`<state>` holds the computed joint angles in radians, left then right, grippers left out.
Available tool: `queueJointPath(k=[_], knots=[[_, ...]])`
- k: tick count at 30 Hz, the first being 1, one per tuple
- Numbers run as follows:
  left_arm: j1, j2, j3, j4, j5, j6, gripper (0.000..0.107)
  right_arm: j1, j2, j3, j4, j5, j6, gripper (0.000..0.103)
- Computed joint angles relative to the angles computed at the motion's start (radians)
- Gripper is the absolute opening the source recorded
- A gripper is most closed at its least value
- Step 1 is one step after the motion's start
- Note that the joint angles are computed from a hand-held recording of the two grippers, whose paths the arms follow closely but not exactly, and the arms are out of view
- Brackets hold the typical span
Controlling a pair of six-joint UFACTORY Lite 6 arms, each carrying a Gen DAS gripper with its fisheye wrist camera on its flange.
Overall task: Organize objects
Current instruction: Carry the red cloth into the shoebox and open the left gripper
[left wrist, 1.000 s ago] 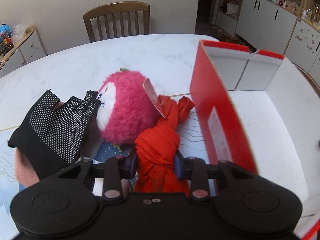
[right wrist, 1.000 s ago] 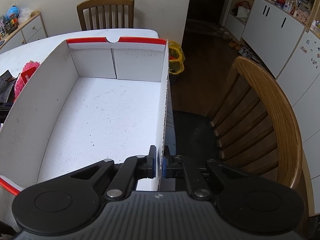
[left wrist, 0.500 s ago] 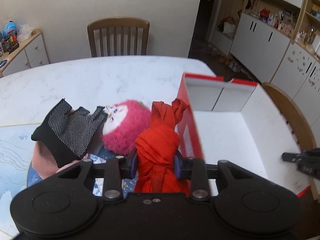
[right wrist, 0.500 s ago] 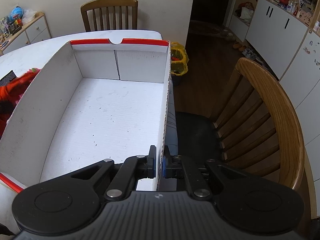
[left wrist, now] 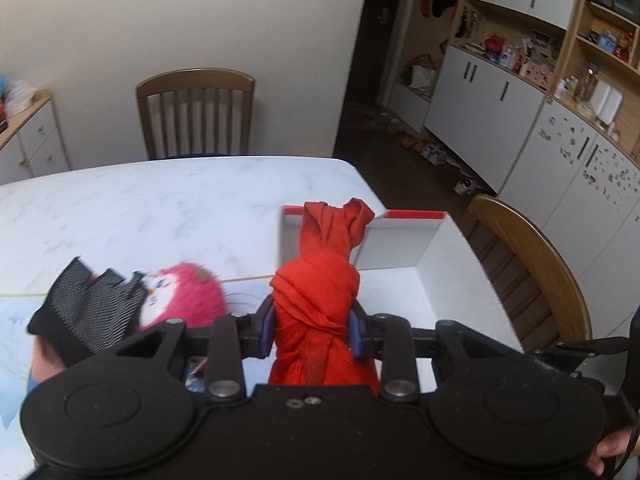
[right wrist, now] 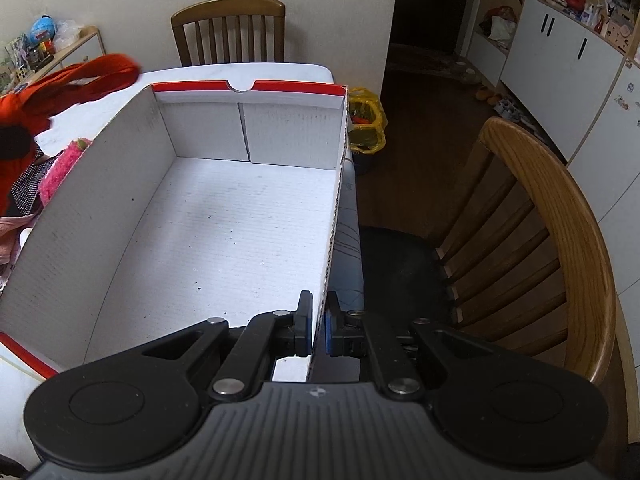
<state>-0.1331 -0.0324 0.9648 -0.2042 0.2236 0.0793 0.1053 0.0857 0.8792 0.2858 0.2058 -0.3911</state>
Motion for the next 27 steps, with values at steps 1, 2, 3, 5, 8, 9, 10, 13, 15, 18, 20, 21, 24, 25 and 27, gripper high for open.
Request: queueJointPath(k=[1, 2, 3, 5, 8, 9, 10, 13, 15, 18, 20, 21, 24, 25, 27], knots=[[-0.017, 0.022, 0.017, 0.044, -0.004, -0.048, 0.032, -0.002, 0.000, 0.000, 0.010, 0.000, -0.011, 0.006], [-0.033, 0.043, 0.031, 0.083, -0.009, -0.091, 0.032, -0.004, 0.001, 0.000, 0.020, 0.001, -0.024, 0.006], [-0.049, 0.067, 0.048, 0.136, -0.012, -0.146, 0.032, -0.005, 0.002, 0.001, 0.027, 0.001, -0.033, 0.006], [-0.075, 0.108, 0.070, 0.238, -0.018, -0.252, 0.032, -0.006, 0.002, -0.001, 0.041, 0.000, -0.049, 0.006], [-0.108, 0.181, 0.113, 0.398, -0.023, -0.413, 0.032, -0.012, 0.002, -0.002, 0.079, 0.004, -0.091, 0.006], [-0.119, 0.209, 0.133, 0.465, -0.018, -0.483, 0.032, -0.014, 0.002, -0.002, 0.085, 0.005, -0.098, 0.006], [-0.128, 0.239, 0.155, 0.527, -0.011, -0.546, 0.032, -0.013, 0.004, 0.000, 0.086, 0.007, -0.098, 0.006], [-0.156, 0.332, 0.227, 0.706, 0.022, -0.728, 0.032, -0.012, 0.007, 0.004, 0.088, 0.009, -0.100, 0.006], [-0.168, 0.389, 0.273, 0.757, 0.045, -0.774, 0.033, -0.014, 0.008, 0.005, 0.099, 0.011, -0.113, 0.006], [-0.183, 0.466, 0.337, 0.786, 0.079, -0.797, 0.033, -0.019, 0.010, 0.006, 0.127, 0.014, -0.143, 0.006], [-0.189, 0.518, 0.383, 0.776, 0.107, -0.784, 0.033, -0.021, 0.009, 0.007, 0.142, 0.017, -0.162, 0.006], [-0.190, 0.540, 0.404, 0.763, 0.120, -0.767, 0.033, -0.023, 0.009, 0.006, 0.150, 0.018, -0.173, 0.006], [-0.200, 0.610, 0.470, 0.752, 0.167, -0.737, 0.033, -0.025, 0.009, 0.007, 0.161, 0.021, -0.191, 0.006], [-0.202, 0.630, 0.491, 0.748, 0.183, -0.731, 0.033, -0.026, 0.009, 0.008, 0.164, 0.023, -0.196, 0.006], [-0.205, 0.659, 0.519, 0.734, 0.208, -0.712, 0.034, -0.025, 0.009, 0.009, 0.170, 0.024, -0.202, 0.006]])
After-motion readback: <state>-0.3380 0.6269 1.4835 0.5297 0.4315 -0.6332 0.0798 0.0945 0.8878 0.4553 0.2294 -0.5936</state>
